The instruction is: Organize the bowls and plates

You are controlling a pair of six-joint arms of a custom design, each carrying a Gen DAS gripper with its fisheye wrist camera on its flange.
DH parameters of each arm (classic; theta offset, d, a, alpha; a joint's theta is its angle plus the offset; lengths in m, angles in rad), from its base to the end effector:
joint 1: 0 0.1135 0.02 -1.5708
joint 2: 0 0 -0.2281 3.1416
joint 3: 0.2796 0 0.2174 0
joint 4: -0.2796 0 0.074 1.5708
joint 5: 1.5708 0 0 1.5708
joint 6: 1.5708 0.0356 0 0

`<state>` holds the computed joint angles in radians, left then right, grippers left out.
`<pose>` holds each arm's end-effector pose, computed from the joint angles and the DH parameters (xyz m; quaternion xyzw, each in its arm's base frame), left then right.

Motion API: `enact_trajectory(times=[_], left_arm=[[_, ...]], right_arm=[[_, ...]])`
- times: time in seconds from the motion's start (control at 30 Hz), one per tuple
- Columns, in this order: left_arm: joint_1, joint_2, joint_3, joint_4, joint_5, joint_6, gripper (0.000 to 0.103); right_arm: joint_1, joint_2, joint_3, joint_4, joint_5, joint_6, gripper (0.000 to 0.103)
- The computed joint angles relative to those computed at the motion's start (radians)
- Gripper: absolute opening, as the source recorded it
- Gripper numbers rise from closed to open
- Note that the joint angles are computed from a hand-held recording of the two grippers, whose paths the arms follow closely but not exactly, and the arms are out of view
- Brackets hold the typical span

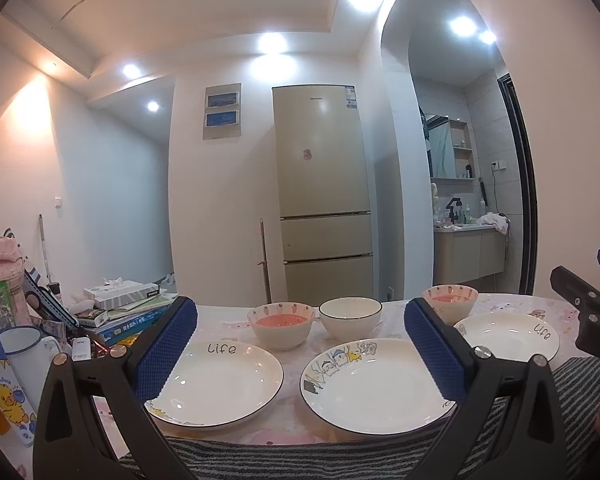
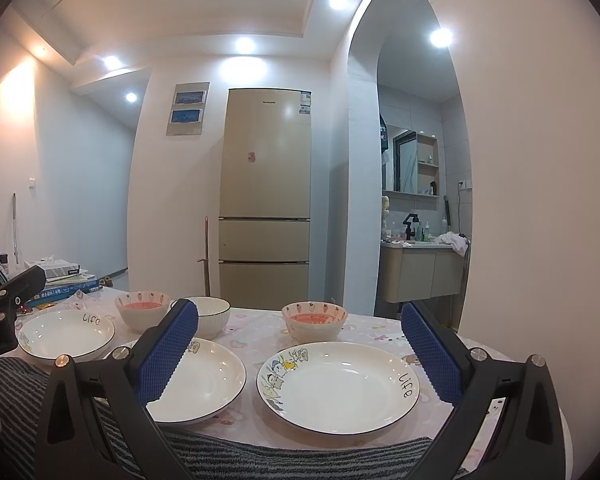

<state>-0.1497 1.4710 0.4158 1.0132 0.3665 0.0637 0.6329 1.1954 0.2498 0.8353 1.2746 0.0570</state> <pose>0.2548 -0.0513 0.1838 0.2010 0.6922 -0.1607 0.6742 0.1743 0.0856 0.1821 0.2105 0.6868 -0.2359 0.6544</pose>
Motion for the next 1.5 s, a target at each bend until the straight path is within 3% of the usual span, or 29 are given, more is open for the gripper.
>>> enact_trajectory(times=[0.27,0.57,1.23,1.5], left_arm=[[-0.002,0.002,0.018,-0.034,-0.004,0.002,0.103],[-0.02,0.01,0.037,-0.069,-0.033,0.024,0.103],[-0.011,0.007,0.008,-0.012,-0.033,0.005,0.103],[-0.008,-0.014,0.011,-0.051,-0.032,0.01,0.103]], right_arm=[[-0.003,0.022,-0.015,0.072,0.004,-0.028,0.103],[0.004,0.017,-0.013,0.057,0.012,-0.022,0.103],[0.005,0.028,-0.021,0.096,0.025,-0.03,0.103],[0.019,0.033,-0.031,0.14,0.039,-0.057,0.103]])
